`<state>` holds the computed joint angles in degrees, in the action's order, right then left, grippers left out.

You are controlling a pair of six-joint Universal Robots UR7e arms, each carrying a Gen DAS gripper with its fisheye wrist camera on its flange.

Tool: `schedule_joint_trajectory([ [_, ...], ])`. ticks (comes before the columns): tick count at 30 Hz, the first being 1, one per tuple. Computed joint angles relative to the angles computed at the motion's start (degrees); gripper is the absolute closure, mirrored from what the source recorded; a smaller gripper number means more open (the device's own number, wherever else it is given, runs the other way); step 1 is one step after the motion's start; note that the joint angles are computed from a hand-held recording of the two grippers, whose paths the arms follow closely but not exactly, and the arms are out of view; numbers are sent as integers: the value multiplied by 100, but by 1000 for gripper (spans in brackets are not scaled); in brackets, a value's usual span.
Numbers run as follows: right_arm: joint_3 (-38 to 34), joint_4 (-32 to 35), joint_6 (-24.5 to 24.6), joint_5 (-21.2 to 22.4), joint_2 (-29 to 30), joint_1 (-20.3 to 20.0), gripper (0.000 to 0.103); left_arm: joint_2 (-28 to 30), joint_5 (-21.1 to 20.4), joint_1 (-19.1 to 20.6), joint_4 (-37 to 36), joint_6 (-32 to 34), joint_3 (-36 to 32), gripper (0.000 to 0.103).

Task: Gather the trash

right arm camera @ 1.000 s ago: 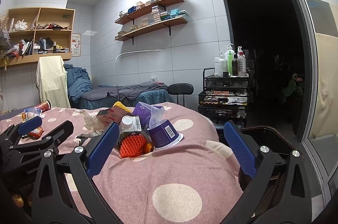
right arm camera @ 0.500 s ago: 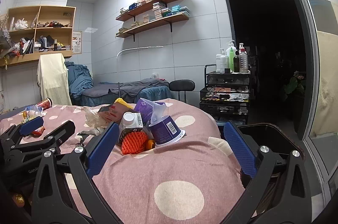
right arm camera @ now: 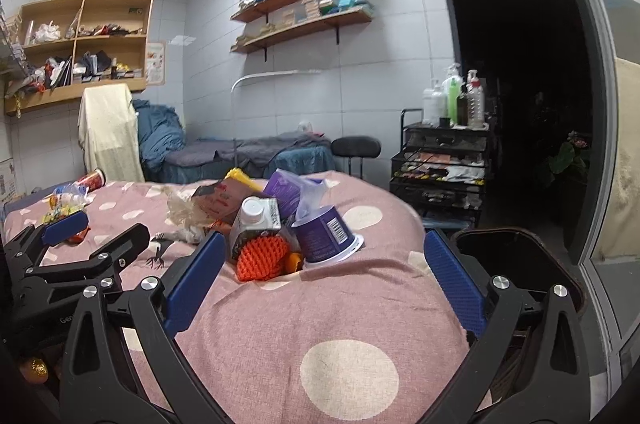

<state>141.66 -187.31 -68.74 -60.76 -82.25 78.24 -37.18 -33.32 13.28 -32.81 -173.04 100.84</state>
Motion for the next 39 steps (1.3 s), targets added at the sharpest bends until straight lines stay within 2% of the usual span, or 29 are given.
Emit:
schedule_joint_trajectory([
  [5, -326, 228, 164, -654, 314, 412, 5, -330, 113, 106, -504, 552, 273, 5],
  [11, -595, 332, 240, -1063, 618, 696, 5, -767, 453, 270, -730, 1449, 589, 5],
  [16, -876, 642, 385, -1397, 783, 851, 5, -1554, 1006, 487, -1630, 3147, 1159, 5],
  [20, -996, 901, 516, -1548, 831, 872, 5, -2037, 1372, 708, -1969, 4423, 1358, 5],
  [24, -1085, 1087, 543, -1718, 894, 929, 5, -2288, 1553, 1030, -2033, 5577, 1271, 5],
  [29, -1189, 1217, 677, -1833, 960, 980, 5, -2539, 1593, 1344, -2691, 7163, 1255, 8],
  [32, -1252, 1338, 752, -1903, 982, 996, 5, -2578, 1538, 1555, -3111, 8024, 1230, 20],
  [36, -1275, 1352, 772, -1951, 1019, 1010, 5, -2549, 1475, 1787, -3565, 8873, 1199, 31],
  [38, -1308, 1424, 765, -1972, 1034, 1037, 5, -2552, 1417, 1895, -4008, 9342, 1223, 50],
  [39, -1341, 1494, 768, -1975, 1040, 1050, 5, -2568, 1373, 1924, -4202, 9501, 1254, 55],
])
